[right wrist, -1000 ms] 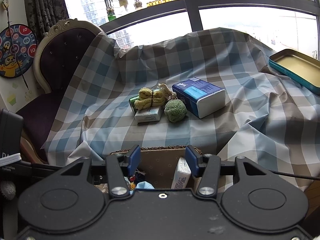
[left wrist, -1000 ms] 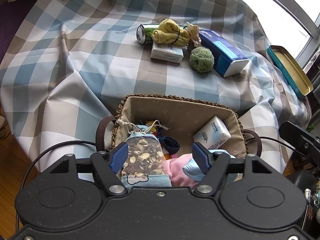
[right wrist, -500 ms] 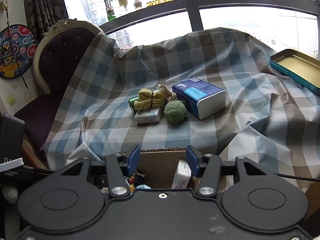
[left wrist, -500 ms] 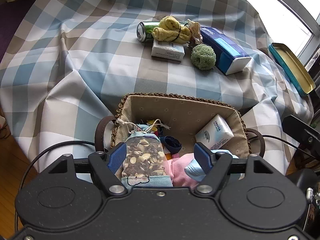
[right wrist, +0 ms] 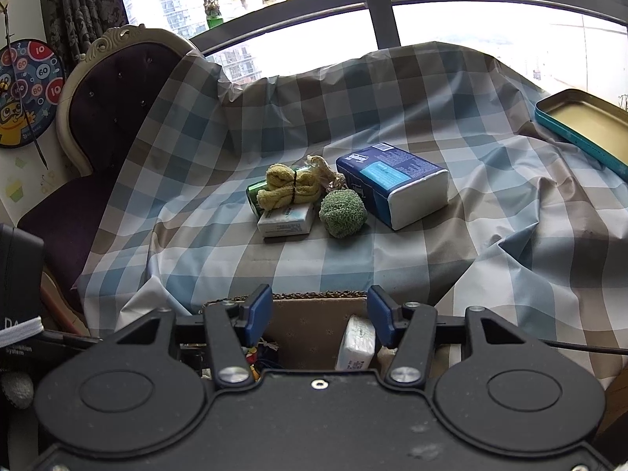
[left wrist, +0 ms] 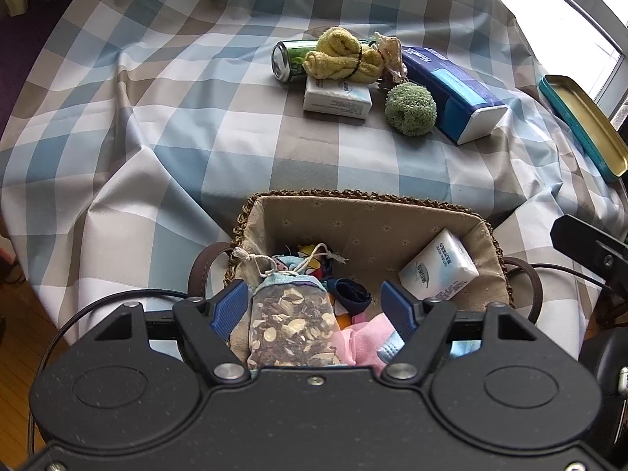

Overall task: Organize soft objects
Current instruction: 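Move both open tools from the basket back toward the remaining items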

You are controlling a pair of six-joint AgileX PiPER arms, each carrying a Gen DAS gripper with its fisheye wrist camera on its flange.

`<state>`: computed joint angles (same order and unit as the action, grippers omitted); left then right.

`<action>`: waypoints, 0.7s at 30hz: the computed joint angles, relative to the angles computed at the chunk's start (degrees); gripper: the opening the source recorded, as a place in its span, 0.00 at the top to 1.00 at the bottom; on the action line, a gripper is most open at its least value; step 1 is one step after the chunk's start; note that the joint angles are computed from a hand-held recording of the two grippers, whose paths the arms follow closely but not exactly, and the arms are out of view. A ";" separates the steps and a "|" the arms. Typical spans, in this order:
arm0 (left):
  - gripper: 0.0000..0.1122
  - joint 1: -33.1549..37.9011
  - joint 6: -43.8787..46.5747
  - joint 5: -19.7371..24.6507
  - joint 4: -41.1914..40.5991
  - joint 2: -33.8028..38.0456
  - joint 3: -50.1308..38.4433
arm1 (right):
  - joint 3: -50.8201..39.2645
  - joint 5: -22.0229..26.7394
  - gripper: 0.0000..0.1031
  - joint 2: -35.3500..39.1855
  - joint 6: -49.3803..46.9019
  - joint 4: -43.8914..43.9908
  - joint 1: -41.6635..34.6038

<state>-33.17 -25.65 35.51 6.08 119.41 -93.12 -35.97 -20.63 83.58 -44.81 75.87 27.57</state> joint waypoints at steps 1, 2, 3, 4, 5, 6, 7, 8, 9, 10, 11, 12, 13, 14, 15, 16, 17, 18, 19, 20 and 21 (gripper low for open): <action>0.38 -0.02 -0.18 0.35 0.32 0.39 -0.58 | -0.37 0.49 0.48 0.56 -0.21 0.14 -0.41; 0.38 -0.04 -0.37 0.68 0.63 0.79 -1.17 | -0.88 1.21 0.48 1.29 -0.41 0.20 -1.04; 0.38 0.00 -0.38 0.94 0.76 1.10 -1.62 | -1.36 1.82 0.48 2.00 -0.55 0.30 -1.51; 0.38 0.02 -0.48 1.27 0.97 1.49 -2.20 | -1.84 2.44 0.48 2.66 -0.79 0.45 -1.98; 0.38 -0.01 -0.70 1.57 1.24 1.84 -2.74 | -2.48 3.11 0.48 3.48 -1.11 0.62 -2.54; 0.38 0.00 -0.79 1.85 1.41 2.16 -3.23 | -3.07 3.68 0.48 4.26 -1.52 0.86 -3.04; 0.38 0.05 -0.75 2.21 1.48 2.52 -3.86 | -3.58 4.15 0.48 4.92 -1.87 1.04 -3.47; 0.38 0.10 -0.74 2.55 1.58 2.88 -4.46 | -4.19 4.68 0.48 5.69 -2.30 1.31 -3.92; 0.38 0.17 -0.71 2.95 1.72 3.36 -5.25 | -4.85 5.20 0.47 6.46 -2.77 1.61 -4.39; 0.38 0.23 -0.65 3.35 1.83 3.79 -6.00 | -5.48 5.65 0.47 7.16 -3.31 1.98 -4.81; 0.38 0.26 -0.64 3.81 1.99 4.29 -6.86 | -6.22 6.16 0.47 7.96 -4.10 2.47 -5.33; 0.38 0.30 -0.68 4.38 2.24 4.91 -7.91 | -6.96 6.55 0.47 8.75 -4.88 2.96 -5.81; 0.38 0.32 -0.71 4.80 2.43 5.39 -8.72 | -7.69 6.81 0.46 9.45 -6.01 3.87 -6.17; 0.38 0.36 -0.56 5.31 2.51 5.99 -9.76 | -8.56 7.22 0.46 10.31 -7.09 4.65 -6.70; 0.37 0.43 -0.20 5.76 2.38 6.57 -10.72 | -9.29 7.59 0.46 10.93 -8.16 5.47 -7.11; 0.37 0.52 0.25 6.31 2.17 7.21 -11.83 | -10.39 8.08 0.46 11.81 -9.92 6.91 -7.65; 0.37 0.62 0.73 6.93 1.94 7.95 -13.07 | -11.33 8.48 0.46 12.58 -11.40 8.06 -8.16; 0.37 0.67 1.14 7.59 1.79 8.70 -14.37 | -12.44 8.77 0.46 13.47 -13.05 9.43 -8.56; 0.37 0.73 1.59 8.20 1.66 9.46 -15.67 | -13.58 9.10 0.45 14.37 -14.91 10.92 -9.03; 0.37 0.81 1.98 8.77 1.58 10.25 -17.02 | -14.98 9.53 0.45 15.41 -17.52 12.93 -9.64; 0.37 0.87 2.32 9.34 1.55 11.10 -18.48 | -16.07 9.67 0.45 16.22 -19.32 14.36 -9.91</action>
